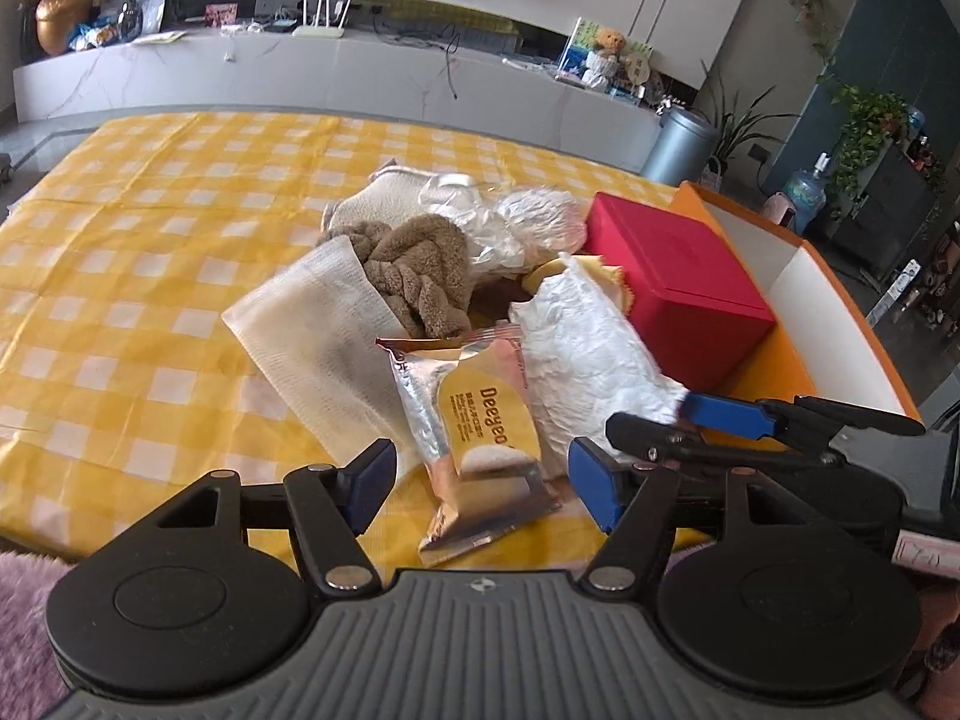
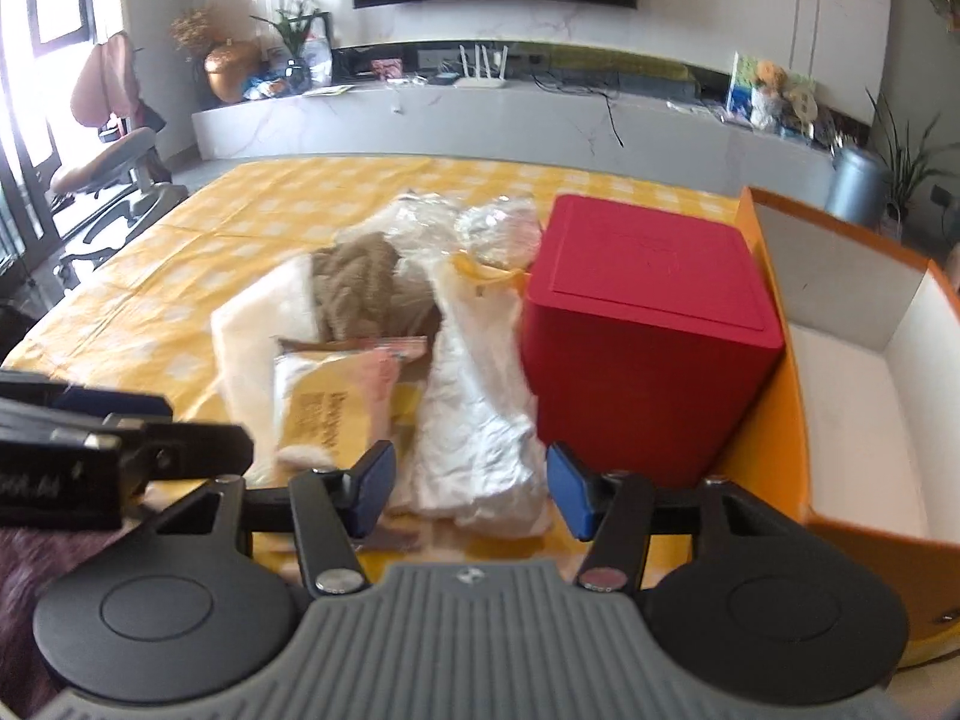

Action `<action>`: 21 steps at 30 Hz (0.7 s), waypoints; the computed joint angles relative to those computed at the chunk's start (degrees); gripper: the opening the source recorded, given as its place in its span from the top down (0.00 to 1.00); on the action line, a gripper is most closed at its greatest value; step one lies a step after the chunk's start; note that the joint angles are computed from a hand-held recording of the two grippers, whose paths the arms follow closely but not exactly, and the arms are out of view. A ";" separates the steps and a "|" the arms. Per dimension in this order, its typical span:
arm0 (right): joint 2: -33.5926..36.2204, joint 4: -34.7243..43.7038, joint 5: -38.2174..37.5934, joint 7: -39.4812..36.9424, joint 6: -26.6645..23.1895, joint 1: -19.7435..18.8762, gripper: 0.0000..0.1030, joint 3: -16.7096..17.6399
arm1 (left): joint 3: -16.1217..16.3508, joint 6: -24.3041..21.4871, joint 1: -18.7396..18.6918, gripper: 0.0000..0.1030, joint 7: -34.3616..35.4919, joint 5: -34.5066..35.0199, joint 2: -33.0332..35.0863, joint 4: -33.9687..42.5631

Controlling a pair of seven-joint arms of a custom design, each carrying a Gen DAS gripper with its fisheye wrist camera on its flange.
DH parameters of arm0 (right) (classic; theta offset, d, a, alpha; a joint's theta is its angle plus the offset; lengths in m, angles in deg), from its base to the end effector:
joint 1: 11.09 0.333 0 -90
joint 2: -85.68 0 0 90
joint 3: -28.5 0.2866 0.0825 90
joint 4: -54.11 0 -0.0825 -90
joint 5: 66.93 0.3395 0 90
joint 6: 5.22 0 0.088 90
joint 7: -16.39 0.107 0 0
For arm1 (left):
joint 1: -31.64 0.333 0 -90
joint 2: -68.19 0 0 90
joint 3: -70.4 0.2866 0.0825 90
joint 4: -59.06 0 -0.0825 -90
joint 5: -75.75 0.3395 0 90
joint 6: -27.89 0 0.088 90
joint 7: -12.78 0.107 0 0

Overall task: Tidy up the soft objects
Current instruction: 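Grasp the Deegeo snack packet with left tool while right tool grasps white tissue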

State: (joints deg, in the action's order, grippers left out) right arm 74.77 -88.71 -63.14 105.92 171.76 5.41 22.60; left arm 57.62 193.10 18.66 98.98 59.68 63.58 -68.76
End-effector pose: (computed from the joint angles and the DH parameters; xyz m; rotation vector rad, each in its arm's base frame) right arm 0.4656 0.0802 0.4507 -1.8292 1.6180 -0.6009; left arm 0.4783 -0.2156 0.4851 -1.7857 2.0660 -1.0067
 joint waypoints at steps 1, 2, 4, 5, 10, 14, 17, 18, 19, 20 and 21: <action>1.16 0.90 1.76 -1.28 0.07 1.36 0.47 -1.38 | 0.01 -0.15 0.08 0.25 -0.46 0.10 1.02 0.80; 2.45 1.75 4.38 -3.38 0.44 3.01 0.49 -2.81 | 0.04 -0.49 0.13 0.25 -0.88 0.09 2.05 1.67; 4.52 3.26 10.91 -8.65 0.43 5.64 0.49 -4.86 | 0.05 -1.27 0.25 0.24 -2.62 1.22 4.22 3.54; 5.26 3.77 13.87 -10.95 0.26 6.30 0.50 -5.29 | 0.08 -1.45 0.23 0.23 -3.58 1.97 5.13 4.21; 8.03 6.09 26.86 -21.81 -1.08 7.08 0.60 -5.28 | 0.60 -1.31 -0.36 0.21 -8.95 6.03 8.65 6.49; 9.67 8.41 34.05 -27.92 -4.17 5.26 0.65 -3.40 | 1.60 -0.99 -1.63 0.19 -13.86 12.58 10.27 7.54; 10.29 9.13 35.56 -29.75 -5.21 3.29 0.66 -1.40 | 2.60 -1.09 -2.79 0.18 -18.13 18.01 11.26 8.28; 10.44 9.20 35.59 -29.82 -5.29 2.61 0.66 -0.71 | 2.86 -0.97 -3.00 0.18 -19.24 19.35 11.59 8.47; 10.66 9.43 36.75 -30.80 -5.49 1.99 0.66 0.00 | 3.12 -1.03 -3.21 0.18 -20.29 20.57 11.95 8.74; 10.87 9.67 38.43 -32.26 -5.68 1.38 0.66 0.74 | 3.47 -1.14 -3.47 0.18 -21.51 21.99 12.30 8.95; 11.17 9.80 40.26 -34.05 -5.69 0.79 0.66 1.53 | 3.50 -0.97 -3.45 0.18 -21.81 22.43 12.51 8.93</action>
State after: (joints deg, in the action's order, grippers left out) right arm 85.94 -78.90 -22.88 71.87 166.07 6.20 24.13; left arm 61.12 192.12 15.21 77.17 82.11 76.08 -59.83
